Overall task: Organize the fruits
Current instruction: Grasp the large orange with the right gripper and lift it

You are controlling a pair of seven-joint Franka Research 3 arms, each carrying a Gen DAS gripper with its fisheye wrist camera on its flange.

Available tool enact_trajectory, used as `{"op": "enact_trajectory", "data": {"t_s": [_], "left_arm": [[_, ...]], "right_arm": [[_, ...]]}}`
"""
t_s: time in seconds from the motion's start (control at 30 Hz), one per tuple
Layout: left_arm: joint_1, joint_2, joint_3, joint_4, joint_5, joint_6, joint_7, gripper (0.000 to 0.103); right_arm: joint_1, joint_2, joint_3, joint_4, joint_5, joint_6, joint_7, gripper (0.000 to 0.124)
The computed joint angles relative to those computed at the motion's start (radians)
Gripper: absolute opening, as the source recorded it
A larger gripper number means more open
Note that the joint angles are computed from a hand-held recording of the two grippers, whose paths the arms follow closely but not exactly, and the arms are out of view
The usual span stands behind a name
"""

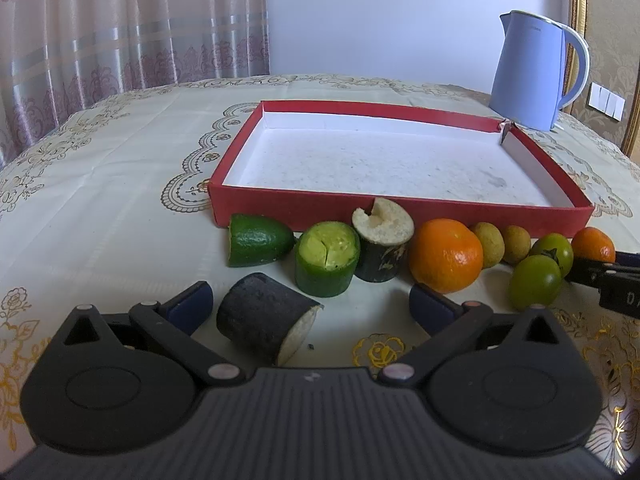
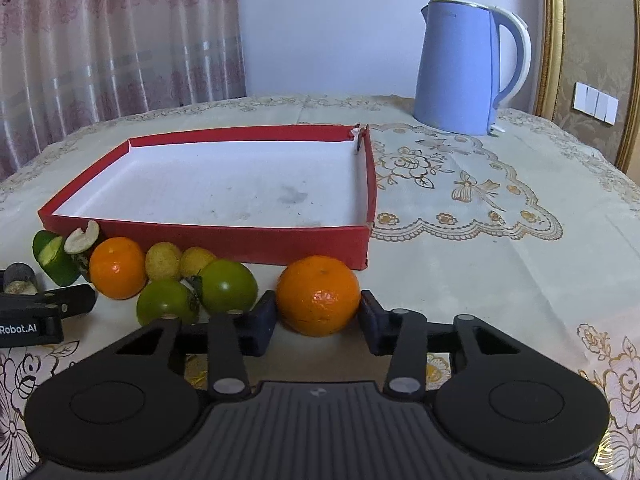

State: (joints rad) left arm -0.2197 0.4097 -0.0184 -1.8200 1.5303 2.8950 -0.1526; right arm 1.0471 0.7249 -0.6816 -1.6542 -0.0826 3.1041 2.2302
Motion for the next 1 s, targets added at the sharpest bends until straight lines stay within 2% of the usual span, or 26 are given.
{"op": "enact_trajectory", "data": {"t_s": [0.13,0.27,0.33,0.43,0.5,0.6,0.7,0.9,1.0], "left_arm": [[0.000,-0.001,0.001,-0.001,0.000,0.001,0.000,0.103],[0.000,0.000,0.001,0.000,0.001,0.002,-0.001,0.103],[0.000,0.000,0.001,0.000,0.002,0.001,0.000,0.103],[0.000,0.000,0.000,0.000,0.002,0.001,-0.002,0.103],[0.000,0.000,0.000,0.000,0.003,0.001,-0.002,0.103],[0.000,0.000,0.000,0.000,0.003,0.001,-0.002,0.103],[0.001,0.000,0.000,0.000,0.003,0.001,-0.002,0.103],[0.001,0.000,0.000,0.000,0.005,0.001,-0.004,0.103],[0.001,0.000,0.000,0.000,0.004,0.000,-0.003,0.103]], "right_arm": [[0.041,0.023,-0.048,-0.005,0.003,0.012,0.013,0.043],[0.037,0.011,-0.039,-0.017,0.024,0.019,0.002,0.043],[0.035,-0.007,-0.034,-0.036,0.042,0.054,-0.007,0.043],[0.099,0.021,-0.124,-0.029,0.073,0.078,-0.021,0.043],[0.103,0.043,-0.146,0.001,0.093,0.081,-0.041,0.043],[0.049,0.076,-0.114,0.088,0.123,0.060,-0.086,0.043],[-0.041,0.127,-0.046,0.225,0.124,0.005,-0.123,0.043],[-0.255,0.256,0.142,0.571,0.086,-0.216,-0.150,0.043],[-0.322,0.333,0.194,0.733,0.065,-0.320,-0.148,0.043]]}}
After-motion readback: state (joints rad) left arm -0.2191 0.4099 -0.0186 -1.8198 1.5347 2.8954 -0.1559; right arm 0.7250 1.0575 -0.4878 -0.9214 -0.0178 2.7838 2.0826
